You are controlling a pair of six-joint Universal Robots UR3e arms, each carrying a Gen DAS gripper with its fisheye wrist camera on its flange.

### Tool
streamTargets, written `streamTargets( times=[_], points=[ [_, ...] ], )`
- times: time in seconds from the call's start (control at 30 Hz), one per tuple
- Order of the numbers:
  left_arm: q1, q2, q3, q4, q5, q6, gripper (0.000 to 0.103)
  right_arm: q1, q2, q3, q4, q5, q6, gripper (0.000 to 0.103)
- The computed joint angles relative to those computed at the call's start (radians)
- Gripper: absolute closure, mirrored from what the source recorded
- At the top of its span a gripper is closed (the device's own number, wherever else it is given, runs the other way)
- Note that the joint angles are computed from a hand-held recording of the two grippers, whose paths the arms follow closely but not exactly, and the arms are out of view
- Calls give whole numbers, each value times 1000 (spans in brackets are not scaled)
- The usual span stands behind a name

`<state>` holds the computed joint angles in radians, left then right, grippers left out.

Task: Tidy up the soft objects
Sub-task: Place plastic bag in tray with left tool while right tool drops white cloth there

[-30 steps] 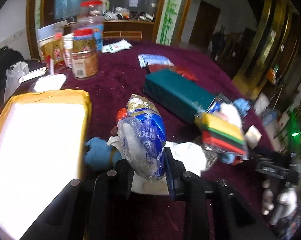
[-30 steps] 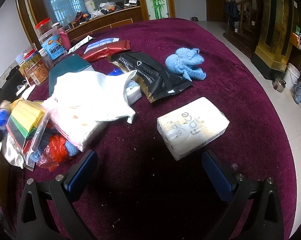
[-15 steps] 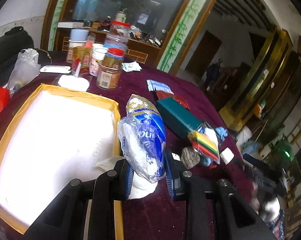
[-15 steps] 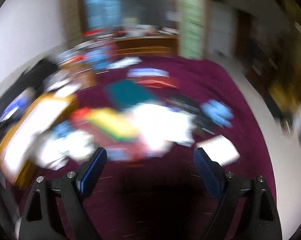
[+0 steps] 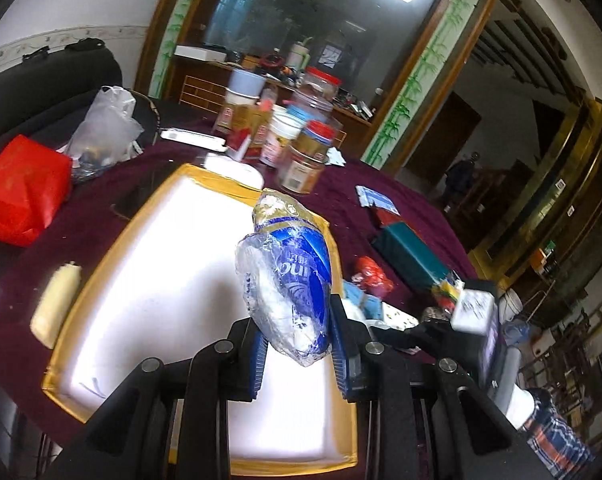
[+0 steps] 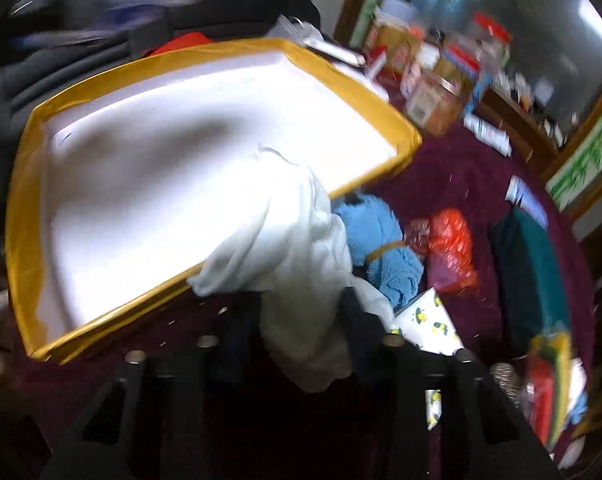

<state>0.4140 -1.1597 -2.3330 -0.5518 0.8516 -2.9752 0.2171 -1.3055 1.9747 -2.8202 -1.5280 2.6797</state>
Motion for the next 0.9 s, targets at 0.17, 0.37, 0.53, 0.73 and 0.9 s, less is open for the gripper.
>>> streamTargets(
  times=[0.17,0.37,0.53,0.73,0.9],
  points=[
    [44,-33,-11,7,-45,19,75,-78,-75,10,76,93,83,94],
    [41,-93,21,22,-69,24,75,-173,-279,24,170,236,181,94],
    [-100,-339,223,129,64,-72,75,-203,-130,-233,335,446,358,94],
    [-221,-654,511,115,183,-141,74,-130,204,-581,399,415,583,94],
    [-278,-820,660,117,234,-177,66,-122,324,-696,437,347,683,89]
  ],
)
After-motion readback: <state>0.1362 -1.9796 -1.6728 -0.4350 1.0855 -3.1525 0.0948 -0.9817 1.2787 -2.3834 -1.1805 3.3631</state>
